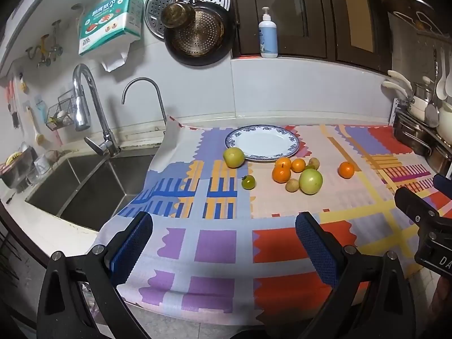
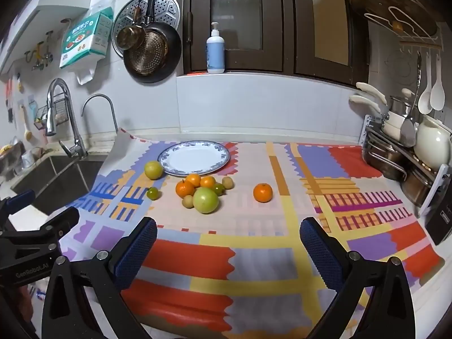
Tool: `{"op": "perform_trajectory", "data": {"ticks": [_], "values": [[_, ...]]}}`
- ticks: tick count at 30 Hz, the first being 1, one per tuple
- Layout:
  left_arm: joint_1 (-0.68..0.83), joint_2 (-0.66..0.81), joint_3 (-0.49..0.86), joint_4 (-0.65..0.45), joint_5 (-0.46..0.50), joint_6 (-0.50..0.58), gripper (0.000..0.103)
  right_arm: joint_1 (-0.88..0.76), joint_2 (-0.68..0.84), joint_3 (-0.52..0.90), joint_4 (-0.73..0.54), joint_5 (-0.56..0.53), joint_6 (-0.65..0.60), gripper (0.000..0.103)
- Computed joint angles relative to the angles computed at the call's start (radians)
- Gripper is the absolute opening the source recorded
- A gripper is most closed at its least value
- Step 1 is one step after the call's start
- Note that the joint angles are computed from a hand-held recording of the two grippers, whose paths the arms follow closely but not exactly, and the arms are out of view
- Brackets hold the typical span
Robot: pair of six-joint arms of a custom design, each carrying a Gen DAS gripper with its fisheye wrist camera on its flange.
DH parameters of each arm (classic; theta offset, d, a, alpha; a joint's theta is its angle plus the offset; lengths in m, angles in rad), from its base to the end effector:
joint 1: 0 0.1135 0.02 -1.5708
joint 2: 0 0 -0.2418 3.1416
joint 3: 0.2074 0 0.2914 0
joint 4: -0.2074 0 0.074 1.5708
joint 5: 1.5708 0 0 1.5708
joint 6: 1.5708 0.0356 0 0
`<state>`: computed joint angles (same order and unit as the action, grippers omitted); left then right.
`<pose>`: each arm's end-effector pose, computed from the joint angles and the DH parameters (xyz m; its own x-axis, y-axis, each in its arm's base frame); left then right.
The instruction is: Organize fruits
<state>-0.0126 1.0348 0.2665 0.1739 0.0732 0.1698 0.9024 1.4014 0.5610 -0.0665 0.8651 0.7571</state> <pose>0.2339 -0.0056 0.1051 -0.5395 0.1754 -0.8235 0.1667 0.9810 0.0996 0.1911 0.1982 0.1030 -0.5047 0.0796 -0.8596 0.1765 0.9842 -0.0125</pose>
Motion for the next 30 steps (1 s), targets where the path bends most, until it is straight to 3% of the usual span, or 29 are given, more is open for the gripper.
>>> {"op": "perform_trajectory", "data": {"ticks": [4,6,20,30], "values": [[-0.015,-0.059,-0.029,-0.022,-0.018,-0.016,0.103,-0.001,-0.017,-0.017,0.026,-0.002,-0.010,0.102],[0.036,-0.074,-0.036,-0.033,0.040,-0.002,0.103,-0.001,-0.024,-0.023,0.026,0.000,-0.017,0.102],[-0.011,-0.146,-0.059,-0.051,-0.017,-0.026,0.103,0.011,-0.055,-0.042,0.017,0.004,-0.005,0.102],[-0.012,-0.165,-0.071,-0.049,-0.004,-0.031,0.103,0.013,-0.057,-0.047,0.020,0.007,-0.001,0.102]]}}
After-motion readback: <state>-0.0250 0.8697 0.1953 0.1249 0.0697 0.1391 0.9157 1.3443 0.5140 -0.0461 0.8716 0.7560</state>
